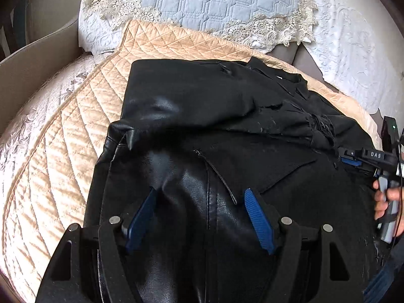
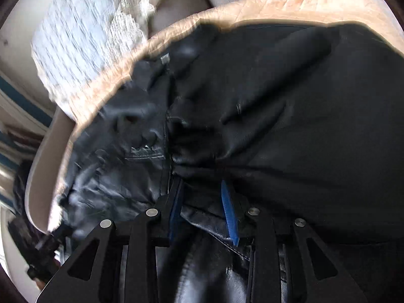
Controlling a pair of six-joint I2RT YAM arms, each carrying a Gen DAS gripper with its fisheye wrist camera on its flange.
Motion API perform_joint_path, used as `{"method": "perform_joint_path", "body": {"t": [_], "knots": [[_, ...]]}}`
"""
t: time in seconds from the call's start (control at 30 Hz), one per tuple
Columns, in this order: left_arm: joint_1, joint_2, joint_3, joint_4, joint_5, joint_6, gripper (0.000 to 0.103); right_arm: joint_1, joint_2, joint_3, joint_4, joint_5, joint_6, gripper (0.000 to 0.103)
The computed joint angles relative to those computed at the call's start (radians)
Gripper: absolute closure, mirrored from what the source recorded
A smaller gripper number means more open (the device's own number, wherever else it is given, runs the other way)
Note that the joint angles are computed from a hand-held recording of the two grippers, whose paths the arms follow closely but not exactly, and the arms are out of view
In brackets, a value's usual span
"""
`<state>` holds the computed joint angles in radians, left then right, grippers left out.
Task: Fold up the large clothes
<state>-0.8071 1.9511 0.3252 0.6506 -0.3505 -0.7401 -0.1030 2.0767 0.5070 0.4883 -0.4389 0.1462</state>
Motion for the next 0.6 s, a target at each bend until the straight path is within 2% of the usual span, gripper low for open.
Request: {"method": "perform_joint_path", "body": {"t": [0.07, 0.13, 0.23, 0.3, 0.37, 0.43, 0.5, 0.6], "knots": [[-0.013, -0.042, -0.005, -0.040, -0.013, 0.000, 0.029, -0.023, -0.051, -0.025, -0.020, -0.047, -0.004, 0.071], [-0.025, -0.092, -0.027, -0.070, -0.027, -0.001, 0.029, -0.075, -0.166, -0.084, -0.055, -0.093, -0.051, 0.071], [-0.042, -0.152, -0.069, -0.086, -0.059, -0.004, 0.029, -0.245, -0.416, -0.163, -0.198, -0.146, -0.211, 0.071], [-0.036, -0.142, -0.084, -0.081, -0.063, -0.008, 0.029, -0.414, -0.482, -0.162, -0.275, -0.155, -0.320, 0.071], [-0.020, -0.088, -0.085, -0.047, -0.049, -0.014, 0.029, -0.582, -0.432, -0.124, -0.318, -0.145, -0.399, 0.071], [-0.022, -0.021, -0.100, 0.043, -0.052, -0.009, 0.029, -0.666, -0.332, -0.064, -0.358, -0.106, -0.445, 0.071], [-0.043, -0.002, -0.088, 0.042, -0.084, -0.003, 0.028, -0.725, -0.201, 0.006, -0.396, -0.089, -0.495, 0.073], [-0.033, -0.016, -0.087, 0.023, -0.072, 0.007, 0.028, -0.755, -0.237, -0.021, -0.407, -0.117, -0.521, 0.073]]}}
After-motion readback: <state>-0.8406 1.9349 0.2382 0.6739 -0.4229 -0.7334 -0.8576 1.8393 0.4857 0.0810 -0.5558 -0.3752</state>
